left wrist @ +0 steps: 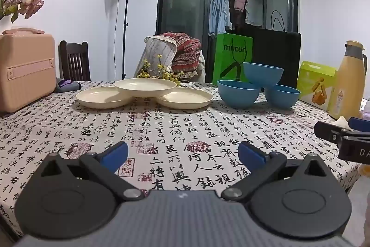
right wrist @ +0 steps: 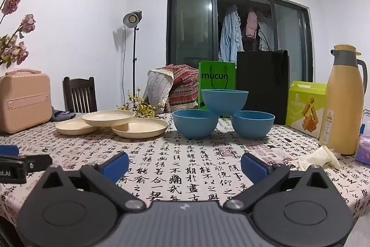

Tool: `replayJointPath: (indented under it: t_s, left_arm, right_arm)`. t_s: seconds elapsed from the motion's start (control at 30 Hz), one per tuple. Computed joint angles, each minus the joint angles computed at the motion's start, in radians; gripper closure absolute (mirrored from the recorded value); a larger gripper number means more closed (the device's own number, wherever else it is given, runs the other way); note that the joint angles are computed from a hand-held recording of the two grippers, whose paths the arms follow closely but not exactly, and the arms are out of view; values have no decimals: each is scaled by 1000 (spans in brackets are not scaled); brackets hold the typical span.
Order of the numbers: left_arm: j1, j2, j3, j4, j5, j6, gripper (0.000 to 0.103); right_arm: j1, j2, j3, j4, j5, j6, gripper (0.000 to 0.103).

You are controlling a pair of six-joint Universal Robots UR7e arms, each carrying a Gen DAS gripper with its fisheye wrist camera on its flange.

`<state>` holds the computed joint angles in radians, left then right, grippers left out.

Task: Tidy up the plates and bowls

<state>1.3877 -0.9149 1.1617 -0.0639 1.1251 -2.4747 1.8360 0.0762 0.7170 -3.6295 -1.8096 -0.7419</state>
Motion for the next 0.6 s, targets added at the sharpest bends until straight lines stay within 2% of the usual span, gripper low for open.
replayJointPath:
  t_s: [0.27, 0.5, 0.6]
  left_arm:
    - [6, 16, -19, 3, 4, -12, 0]
    - [2, 2, 2, 1, 7, -11, 0]
    - [3, 1, -1, 9, 13, -15, 0]
  right_arm:
    - [4, 9, -11, 7, -2, 11, 0]
    - [-7, -31, 46, -11, 5, 12, 0]
    - [3, -6, 9, -1, -11, 14, 0]
